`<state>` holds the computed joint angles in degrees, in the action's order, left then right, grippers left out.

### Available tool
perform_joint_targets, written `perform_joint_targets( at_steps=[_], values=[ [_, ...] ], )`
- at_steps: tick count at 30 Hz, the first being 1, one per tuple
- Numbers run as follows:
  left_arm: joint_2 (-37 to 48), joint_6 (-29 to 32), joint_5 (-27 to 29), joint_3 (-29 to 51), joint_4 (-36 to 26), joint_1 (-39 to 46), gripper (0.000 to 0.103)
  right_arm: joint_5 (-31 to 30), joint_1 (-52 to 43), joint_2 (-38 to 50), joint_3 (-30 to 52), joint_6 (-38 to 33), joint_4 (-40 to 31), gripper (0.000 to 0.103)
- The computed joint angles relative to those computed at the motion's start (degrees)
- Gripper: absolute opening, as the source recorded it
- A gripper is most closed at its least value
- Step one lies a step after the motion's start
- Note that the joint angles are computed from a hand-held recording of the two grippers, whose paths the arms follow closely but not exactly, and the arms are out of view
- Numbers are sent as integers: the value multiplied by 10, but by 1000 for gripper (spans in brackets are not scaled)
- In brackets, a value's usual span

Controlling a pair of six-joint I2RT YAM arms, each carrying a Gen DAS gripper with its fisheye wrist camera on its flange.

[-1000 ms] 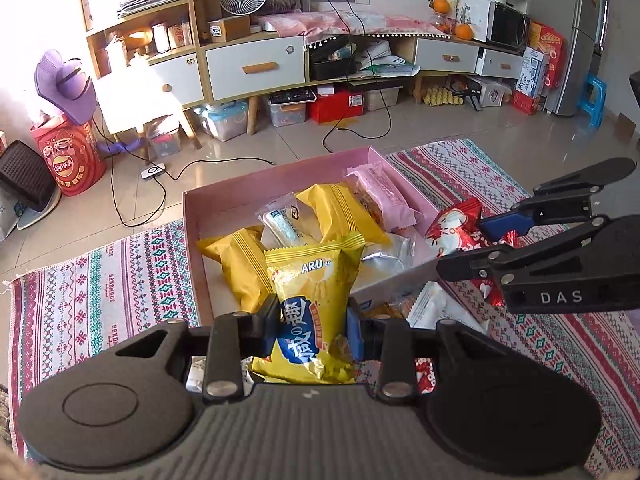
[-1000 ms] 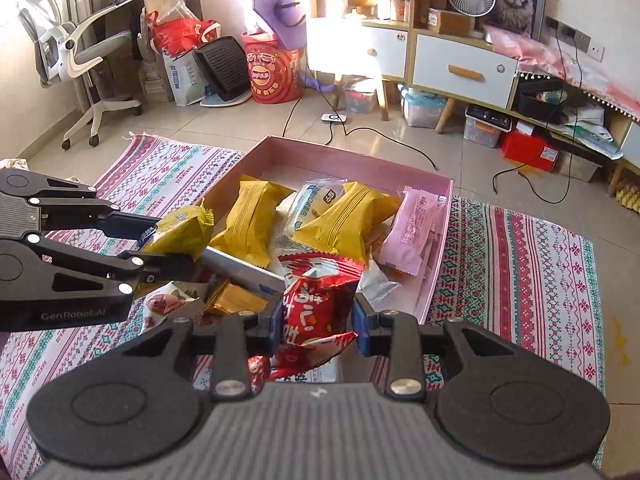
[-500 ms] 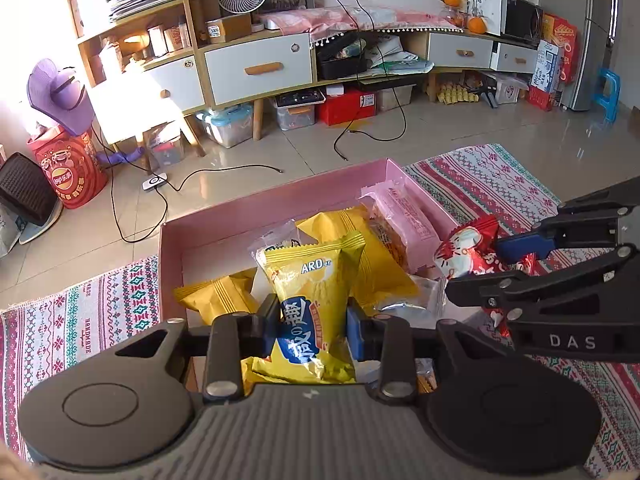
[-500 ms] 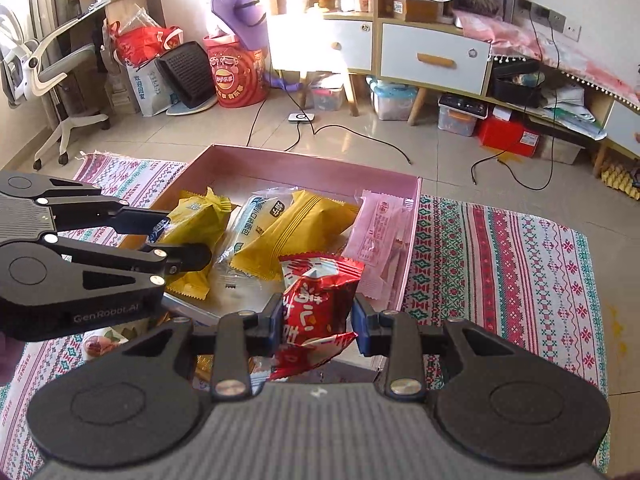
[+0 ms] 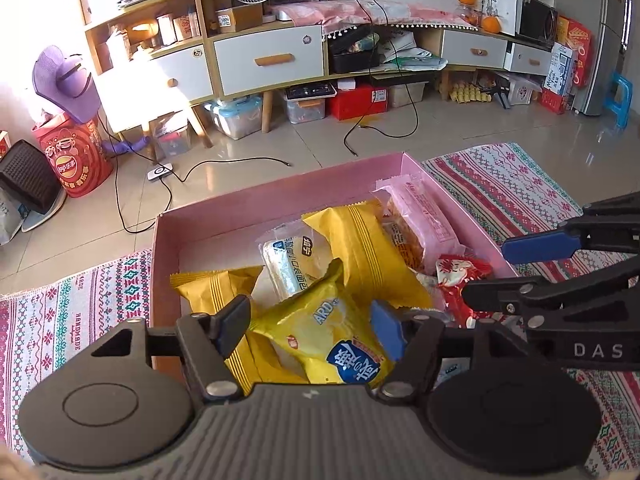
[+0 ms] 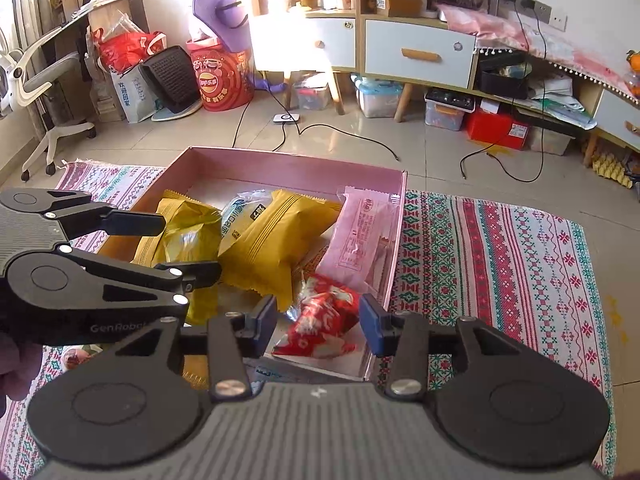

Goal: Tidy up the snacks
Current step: 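Open both grippers to drop the packets into the pink box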

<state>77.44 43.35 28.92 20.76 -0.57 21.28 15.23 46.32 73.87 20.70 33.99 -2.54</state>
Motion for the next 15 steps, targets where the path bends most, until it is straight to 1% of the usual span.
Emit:
perform_joint_targets(
  at_steps=[3, 8, 12, 15],
  values=[
    [-7, 3, 4, 6, -18, 12, 81, 4, 1, -11, 2, 3, -12, 48],
    [-22, 17, 23, 14, -57, 40, 85, 14, 13, -34, 4, 11, -37, 54],
    [-46, 48, 39, 11, -89, 71, 88, 27, 32, -56, 6, 20, -63, 60],
    [-65, 85, 54, 9, -122, 104, 90, 38, 48, -79, 4, 31, -85, 64]
  ],
)
